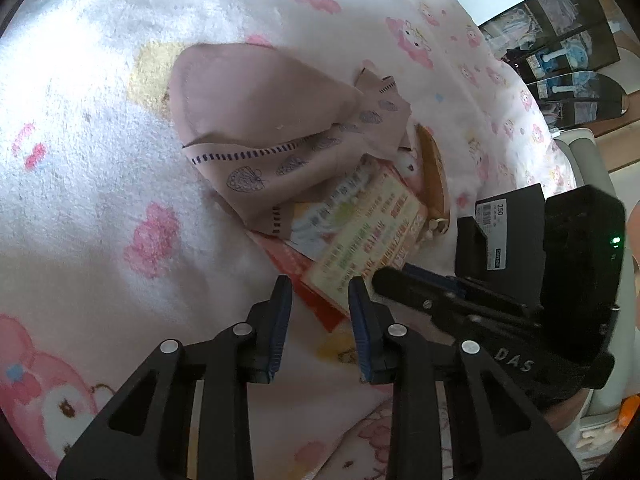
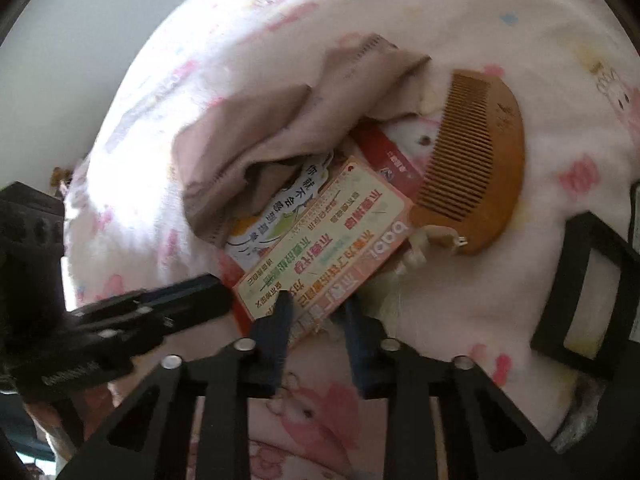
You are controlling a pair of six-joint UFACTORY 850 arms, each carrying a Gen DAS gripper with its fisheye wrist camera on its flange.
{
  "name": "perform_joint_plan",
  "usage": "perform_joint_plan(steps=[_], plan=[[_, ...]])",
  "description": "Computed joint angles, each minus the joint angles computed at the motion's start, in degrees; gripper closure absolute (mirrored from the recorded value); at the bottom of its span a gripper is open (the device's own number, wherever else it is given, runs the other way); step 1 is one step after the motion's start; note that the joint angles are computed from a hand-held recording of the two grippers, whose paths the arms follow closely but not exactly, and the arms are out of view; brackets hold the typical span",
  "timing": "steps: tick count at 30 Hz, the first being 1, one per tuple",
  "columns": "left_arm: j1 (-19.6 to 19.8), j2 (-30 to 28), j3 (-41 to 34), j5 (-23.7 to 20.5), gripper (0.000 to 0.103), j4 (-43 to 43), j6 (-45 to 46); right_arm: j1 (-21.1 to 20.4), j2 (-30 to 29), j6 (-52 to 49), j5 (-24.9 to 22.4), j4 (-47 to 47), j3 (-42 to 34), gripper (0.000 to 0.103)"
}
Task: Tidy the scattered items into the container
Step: 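Grasp the cartoon girl card with the left gripper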
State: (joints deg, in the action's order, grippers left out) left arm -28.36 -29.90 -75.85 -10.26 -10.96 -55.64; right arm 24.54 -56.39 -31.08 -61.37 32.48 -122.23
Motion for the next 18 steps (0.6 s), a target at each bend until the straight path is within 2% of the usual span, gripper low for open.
perform_joint_plan(steps=[6, 8, 10, 13, 16, 18], plan=[[-0.23, 0.13, -0.20, 0.48, 0.075, -3.84, 4.05, -0.87, 4.87, -4.10, 2.16, 4.72, 5.51, 0.095], [-0.29, 0.49, 0.07, 0.64, 0.075, -0.64, 0.65, -1.08, 6.82, -5.17, 3.24, 5.01, 7.74, 0.096], [-0.35, 0.87, 0.14, -0.26, 0.075, 7.22, -7.11, -1.26, 8.58, -5.75, 4.08, 5.21, 9.77, 0.097], [-0.06, 1.40, 0.58, -1.66, 0.075, 14.26, -14.44, -1.74, 11.00, -6.01, 5.71, 3.43, 12.51, 0.097], [0.43, 1.56, 1.05, -1.91, 0.075, 15.40, -15.49, -1.99, 12.49, -2.37, 7.09, -1.95, 14.54, 0.097], [0.63, 0.76, 0.14, -2.03, 0.075, 13.96, -13.05, -1.86, 12.23, -0.10, 7.32, -5.10, 14.24, 0.096]])
